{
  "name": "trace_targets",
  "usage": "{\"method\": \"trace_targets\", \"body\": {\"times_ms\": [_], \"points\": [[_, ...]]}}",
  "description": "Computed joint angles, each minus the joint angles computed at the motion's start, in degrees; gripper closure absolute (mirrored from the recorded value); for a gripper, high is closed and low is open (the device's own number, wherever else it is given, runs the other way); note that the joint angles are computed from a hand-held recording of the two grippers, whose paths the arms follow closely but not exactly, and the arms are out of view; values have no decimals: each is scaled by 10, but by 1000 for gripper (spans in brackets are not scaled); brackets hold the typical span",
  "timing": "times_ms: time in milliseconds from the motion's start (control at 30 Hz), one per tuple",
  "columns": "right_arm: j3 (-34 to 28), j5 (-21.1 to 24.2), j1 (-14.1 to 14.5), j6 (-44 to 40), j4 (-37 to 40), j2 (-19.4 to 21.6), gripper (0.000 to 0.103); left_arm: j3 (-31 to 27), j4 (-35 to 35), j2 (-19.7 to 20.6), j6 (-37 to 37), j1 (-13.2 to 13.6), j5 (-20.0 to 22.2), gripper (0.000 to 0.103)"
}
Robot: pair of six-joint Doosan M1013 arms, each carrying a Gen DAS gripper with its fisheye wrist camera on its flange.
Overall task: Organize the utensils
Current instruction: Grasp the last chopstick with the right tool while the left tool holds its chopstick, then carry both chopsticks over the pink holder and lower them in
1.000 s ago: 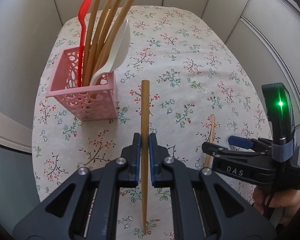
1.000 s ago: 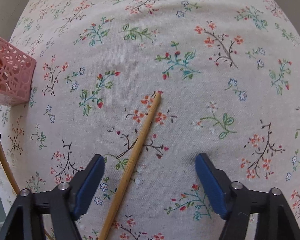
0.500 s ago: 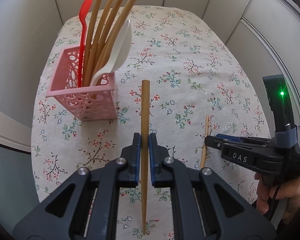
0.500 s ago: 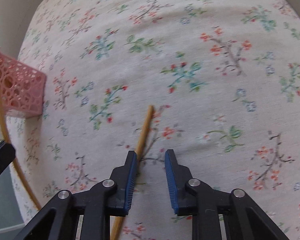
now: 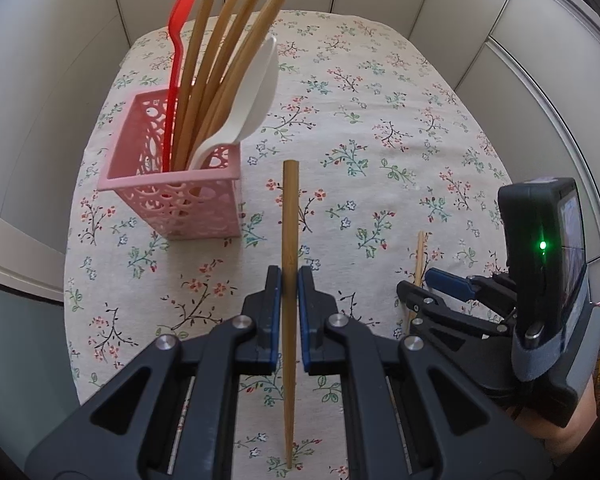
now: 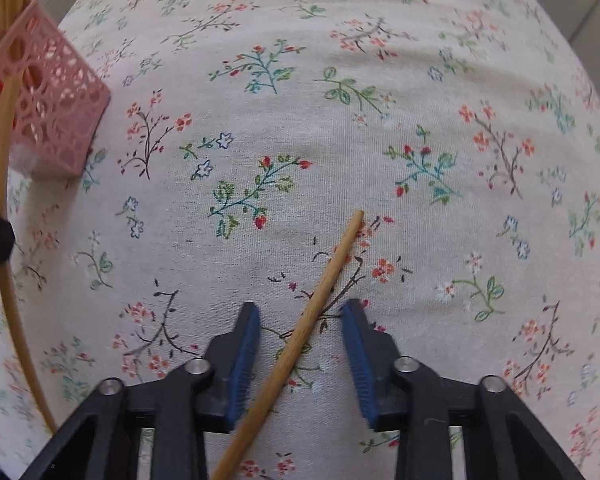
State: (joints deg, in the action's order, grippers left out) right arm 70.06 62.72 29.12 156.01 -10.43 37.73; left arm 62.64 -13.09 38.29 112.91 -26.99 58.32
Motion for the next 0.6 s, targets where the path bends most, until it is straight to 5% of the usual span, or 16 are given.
{"method": "trace_targets", "body": {"times_ms": [167, 300, 600], "points": [[12, -15, 2, 7, -18, -6, 88, 10, -12, -11, 11, 4, -18, 94], [56, -71, 1, 4, -12, -33, 97, 21, -25, -22, 25, 8, -35, 94], [124, -177, 9, 83, -69, -98, 98, 50, -87, -53, 73, 23, -90, 94]]}}
